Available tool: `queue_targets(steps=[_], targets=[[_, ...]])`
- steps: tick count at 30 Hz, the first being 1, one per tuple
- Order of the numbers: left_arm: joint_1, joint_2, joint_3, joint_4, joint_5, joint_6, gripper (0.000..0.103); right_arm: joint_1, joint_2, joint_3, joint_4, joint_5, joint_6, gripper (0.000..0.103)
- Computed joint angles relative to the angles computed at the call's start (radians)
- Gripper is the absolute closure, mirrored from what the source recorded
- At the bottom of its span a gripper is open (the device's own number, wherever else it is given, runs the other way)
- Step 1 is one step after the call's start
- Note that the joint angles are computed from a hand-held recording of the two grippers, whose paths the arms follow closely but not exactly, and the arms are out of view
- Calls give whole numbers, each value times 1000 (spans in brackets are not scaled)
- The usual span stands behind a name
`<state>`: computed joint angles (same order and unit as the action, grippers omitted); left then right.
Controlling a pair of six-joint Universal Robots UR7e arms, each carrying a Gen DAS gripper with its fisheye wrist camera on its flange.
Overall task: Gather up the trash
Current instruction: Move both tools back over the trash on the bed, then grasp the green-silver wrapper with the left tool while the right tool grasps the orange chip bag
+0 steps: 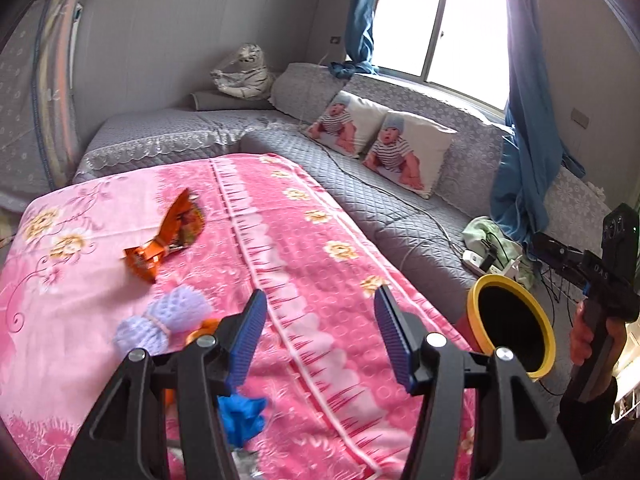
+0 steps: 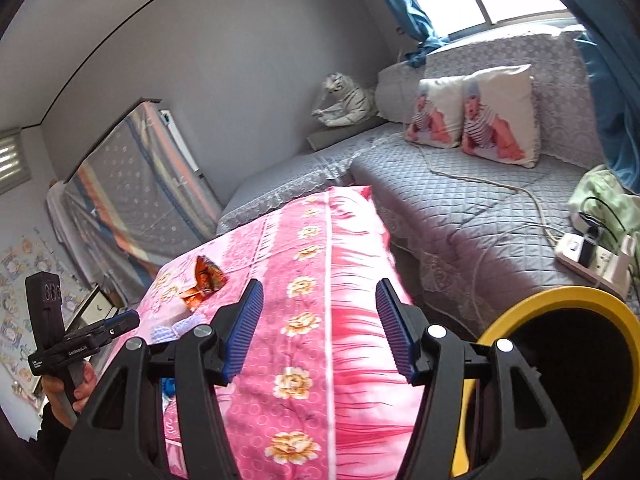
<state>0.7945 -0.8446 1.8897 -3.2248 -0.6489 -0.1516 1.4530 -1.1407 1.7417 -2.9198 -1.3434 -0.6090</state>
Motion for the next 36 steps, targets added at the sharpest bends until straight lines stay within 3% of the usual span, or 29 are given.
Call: queue_targets(steps=[6,15,26,31,34,36], targets=[[-28,-135,202,23,64,-134,49,94,110,-75,103,-5,-41,47],[-48,-215,386,46,10,-319,49,199,310,-238,237,-36,-53,47],[-36,-234,429,105,-20,-403,45,280,571,-508,344,-105,-51,46],[-13,-220,407,122,-46,-392,45,304,682,-655,398,-140,-47,41],[0,-216,394,144,-57,-392,45,312,736,-736,425,-153,-32,30],[7,-213,385,153,-66,-389,45,320,776,-799,449,-179,-19,30]])
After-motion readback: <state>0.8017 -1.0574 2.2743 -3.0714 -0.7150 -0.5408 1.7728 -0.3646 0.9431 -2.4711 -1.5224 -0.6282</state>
